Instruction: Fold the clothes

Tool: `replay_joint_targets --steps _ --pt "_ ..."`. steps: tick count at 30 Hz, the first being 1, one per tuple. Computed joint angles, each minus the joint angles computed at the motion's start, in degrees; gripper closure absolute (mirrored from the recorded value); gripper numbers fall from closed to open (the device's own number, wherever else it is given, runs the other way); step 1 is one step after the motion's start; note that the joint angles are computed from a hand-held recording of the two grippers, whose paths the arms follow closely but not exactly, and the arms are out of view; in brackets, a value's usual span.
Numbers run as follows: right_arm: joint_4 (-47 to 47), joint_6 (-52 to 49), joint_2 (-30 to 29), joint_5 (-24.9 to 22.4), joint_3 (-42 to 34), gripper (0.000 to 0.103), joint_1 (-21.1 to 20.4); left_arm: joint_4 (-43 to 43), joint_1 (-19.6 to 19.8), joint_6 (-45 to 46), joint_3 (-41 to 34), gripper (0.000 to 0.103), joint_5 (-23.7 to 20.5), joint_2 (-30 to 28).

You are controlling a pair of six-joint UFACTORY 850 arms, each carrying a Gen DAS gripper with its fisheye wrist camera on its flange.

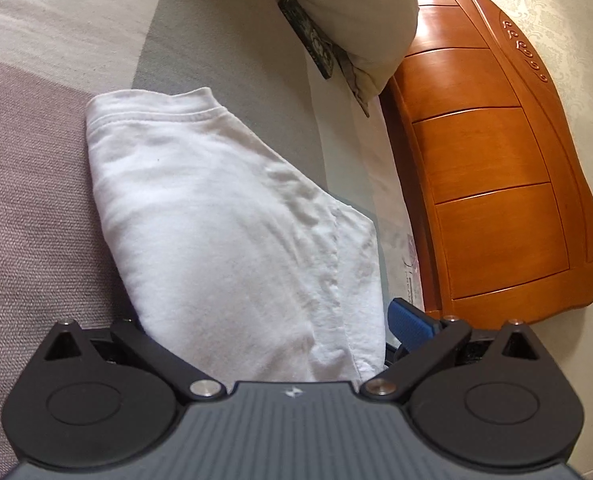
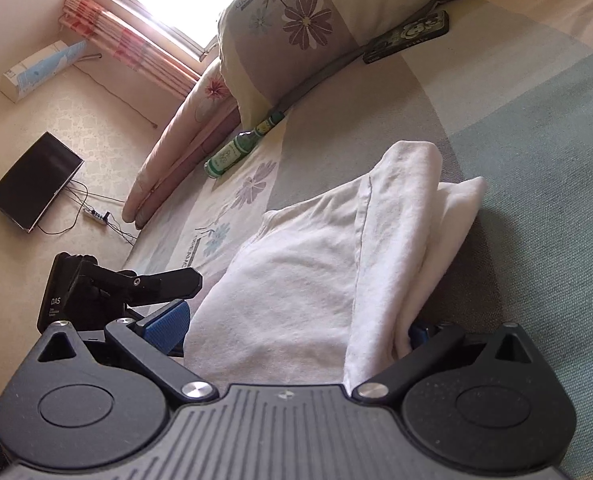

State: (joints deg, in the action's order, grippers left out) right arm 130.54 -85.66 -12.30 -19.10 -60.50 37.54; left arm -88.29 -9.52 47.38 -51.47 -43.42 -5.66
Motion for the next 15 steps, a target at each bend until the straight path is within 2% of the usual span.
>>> replay_joint_targets --steps 4,7,11,15 --pt "-4.44 2.92 -0.39 0.19 -1.15 0.0 0.06 0.66 0.37 0.98 -0.38 0.002 -1.1 -0.17" --pt "-3.18 2.61 -0.24 0.35 -0.52 0.0 -0.03 1.21 0.35 -0.85 0.06 0.002 -0.55 -0.34" --pt "-3.14 3.08 0.49 -0.65 -0.23 0.0 -0.22 -0.79 0.36 0.42 -0.06 0.002 -2.36 0.2" --pt "-8.26 6.0 0.16 0.36 -1.57 0.0 0.04 -0.14 0.38 1.26 -0.55 0.002 -3.08 0.3"
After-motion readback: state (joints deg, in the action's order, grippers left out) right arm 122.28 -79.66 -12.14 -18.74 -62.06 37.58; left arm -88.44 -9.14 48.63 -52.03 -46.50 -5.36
